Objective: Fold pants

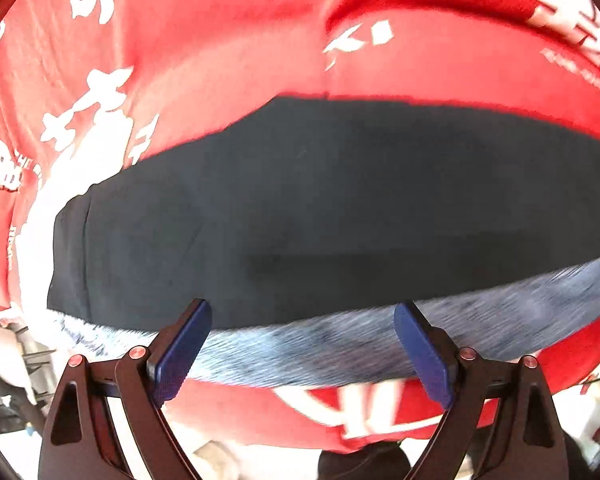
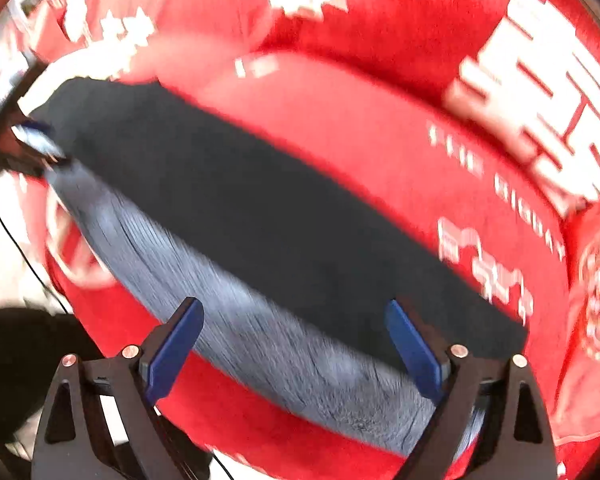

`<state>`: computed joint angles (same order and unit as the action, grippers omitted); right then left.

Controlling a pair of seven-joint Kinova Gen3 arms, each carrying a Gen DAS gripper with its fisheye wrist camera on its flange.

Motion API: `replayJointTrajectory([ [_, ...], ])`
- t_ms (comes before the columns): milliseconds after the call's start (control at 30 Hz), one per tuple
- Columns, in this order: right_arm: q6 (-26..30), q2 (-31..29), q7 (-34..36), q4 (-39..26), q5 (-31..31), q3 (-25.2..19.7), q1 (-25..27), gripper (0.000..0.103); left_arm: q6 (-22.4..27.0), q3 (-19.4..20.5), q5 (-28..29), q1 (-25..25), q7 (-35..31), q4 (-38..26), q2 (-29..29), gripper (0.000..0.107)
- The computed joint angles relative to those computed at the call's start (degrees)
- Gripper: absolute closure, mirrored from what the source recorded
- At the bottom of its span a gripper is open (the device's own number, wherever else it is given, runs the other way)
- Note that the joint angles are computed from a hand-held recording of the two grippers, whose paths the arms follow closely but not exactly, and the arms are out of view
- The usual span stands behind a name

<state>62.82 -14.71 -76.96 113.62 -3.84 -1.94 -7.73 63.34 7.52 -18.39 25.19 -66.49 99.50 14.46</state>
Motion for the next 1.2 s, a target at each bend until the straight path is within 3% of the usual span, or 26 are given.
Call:
replayJointTrajectory([
  [100,-5.03,1.98,2.25,0.86,-2.43,-3.36,0.76,0.008,-0.85,1.42,1.62,2.42,1.62,-2.60,1.85,0.014],
  [167,-8.55,5.05,6.33,2.30,-5.68,-3.10,1.70,0.008,-2.41,1.35,4.43,3.49,1.75,-3.51,3.15,0.014],
  [233,-10.45,8.46,10.99,3.96,-7.36,1.14,-1.03,0.008,-2.13,-0.07,7.41,5.16,2.75,-4.86,5.85,0.014],
  [267,-12.17,8.90,13.32,5.84,-7.70,3.48,-2.37,0.009,-2.48,-0.08,8.55,4.63,4.51,-4.58,6.75,0.006],
  [300,-12.96,8.28,15.65,6.97,-8.68,6.13,-2.64,0.009,-3.19,-0.13,10.47,3.03,5.36,-4.10,6.59,0.004],
  [433,-9.00,5.01,24.84,8.50,-10.36,15.36,1.63,0.008,-7.11,2.29,17.86,-4.76,1.89,0.56,4.61,0.004],
  [533,-5.61,3.15,31.25,8.62,-7.68,18.95,8.16,0.008,-5.87,0.97,16.53,-2.95,-0.45,0.50,3.99,0.004],
  [600,-3.56,3.07,35.66,7.72,-6.34,21.05,12.94,0.008,-3.36,0.58,14.47,-1.25,1.20,-0.88,4.29,0.004],
  [667,-1.97,1.92,37.88,6.95,-4.59,20.19,16.72,0.008,0.33,0.00,11.18,1.65,4.83,-3.29,5.10,0.004],
  [767,-1.69,2.15,34.75,6.87,1.41,14.15,22.69,0.002,1.80,1.27,7.66,6.56,9.14,-5.13,2.79,0.004],
  [867,0.87,0.75,28.86,3.87,0.14,15.21,24.50,0.002,-2.99,4.77,11.23,7.79,7.17,-5.48,0.52,0.004],
  [933,1.01,-1.99,28.45,3.95,-3.47,16.96,22.36,0.002,-3.88,6.55,12.70,9.41,4.88,-7.00,2.56,0.004],
  [1033,-0.62,-0.65,25.02,5.70,-3.44,13.92,23.19,0.002,-0.92,5.84,10.95,15.56,5.40,-9.55,9.07,0.004],
  [1100,-0.37,1.89,24.55,5.60,-6.41,15.80,27.42,0.002,0.34,4.71,10.20,17.41,7.87,-10.85,9.98,0.004],
  [1200,3.94,4.23,21.21,2.84,-13.40,23.64,32.38,0.002,-1.36,5.06,11.81,16.14,7.64,-10.30,7.84,0.004],
])
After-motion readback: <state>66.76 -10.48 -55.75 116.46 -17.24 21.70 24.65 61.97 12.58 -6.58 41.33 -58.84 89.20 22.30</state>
